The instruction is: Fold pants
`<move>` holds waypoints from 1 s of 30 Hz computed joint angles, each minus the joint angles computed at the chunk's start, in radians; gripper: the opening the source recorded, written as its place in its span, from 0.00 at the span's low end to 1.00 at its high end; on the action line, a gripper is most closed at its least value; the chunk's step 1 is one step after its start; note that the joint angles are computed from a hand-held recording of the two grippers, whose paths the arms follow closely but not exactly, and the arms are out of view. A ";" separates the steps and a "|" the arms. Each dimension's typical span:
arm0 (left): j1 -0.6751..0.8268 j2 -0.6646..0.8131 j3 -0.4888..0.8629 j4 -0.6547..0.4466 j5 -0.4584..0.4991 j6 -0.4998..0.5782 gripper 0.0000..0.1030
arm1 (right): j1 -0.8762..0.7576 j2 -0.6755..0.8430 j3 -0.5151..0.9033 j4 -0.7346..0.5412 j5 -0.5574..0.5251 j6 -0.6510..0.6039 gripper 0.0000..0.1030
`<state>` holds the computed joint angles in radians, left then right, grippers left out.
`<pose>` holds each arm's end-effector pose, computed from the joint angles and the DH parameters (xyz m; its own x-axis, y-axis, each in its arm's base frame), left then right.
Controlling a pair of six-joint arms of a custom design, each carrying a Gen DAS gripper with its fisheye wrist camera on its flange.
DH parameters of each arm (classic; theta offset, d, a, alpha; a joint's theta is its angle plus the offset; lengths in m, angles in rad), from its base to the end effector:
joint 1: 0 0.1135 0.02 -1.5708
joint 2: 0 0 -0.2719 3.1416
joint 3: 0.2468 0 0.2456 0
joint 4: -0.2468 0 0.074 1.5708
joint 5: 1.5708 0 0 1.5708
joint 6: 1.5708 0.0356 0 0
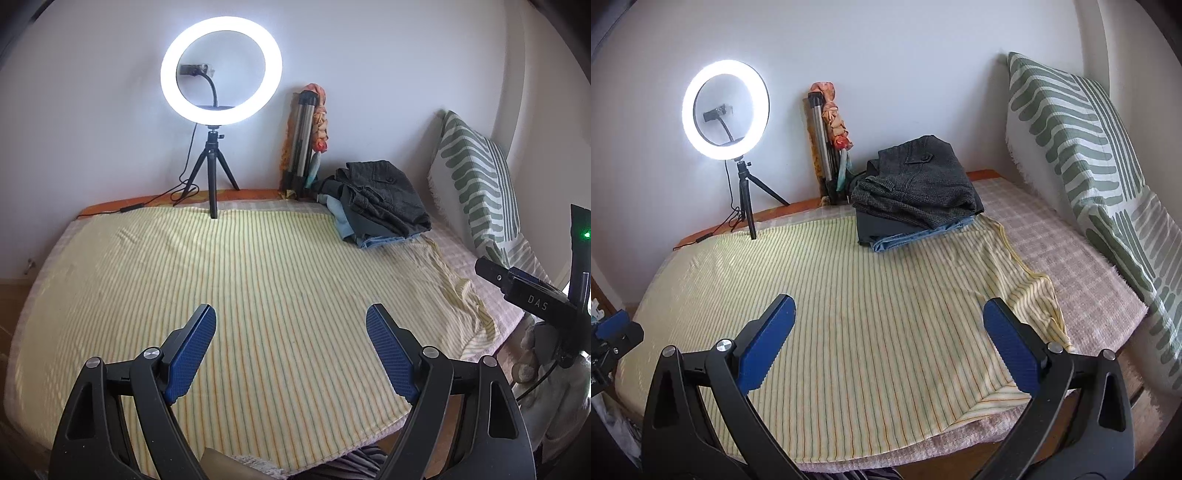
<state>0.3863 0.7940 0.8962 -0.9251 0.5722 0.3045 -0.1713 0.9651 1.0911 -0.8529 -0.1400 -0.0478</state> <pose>0.1285 0.0315 0.3152 -0.6405 0.0116 -0.7678 0.2269 0.9581 -0.1748 0.1738 -0.0250 0.3539 -0.6572 0.0657 -0.7508 0.0347 0.9978 0.0569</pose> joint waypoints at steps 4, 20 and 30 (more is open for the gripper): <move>0.020 -0.003 -0.003 -0.019 0.011 0.012 0.81 | 0.035 -0.006 -0.009 0.002 0.026 0.013 1.00; 0.049 -0.026 0.003 -0.018 0.008 0.010 0.83 | 0.089 -0.016 0.003 0.005 0.067 0.024 1.00; 0.072 -0.029 0.008 -0.025 0.016 0.014 0.84 | 0.114 -0.016 0.017 -0.004 0.078 0.035 1.00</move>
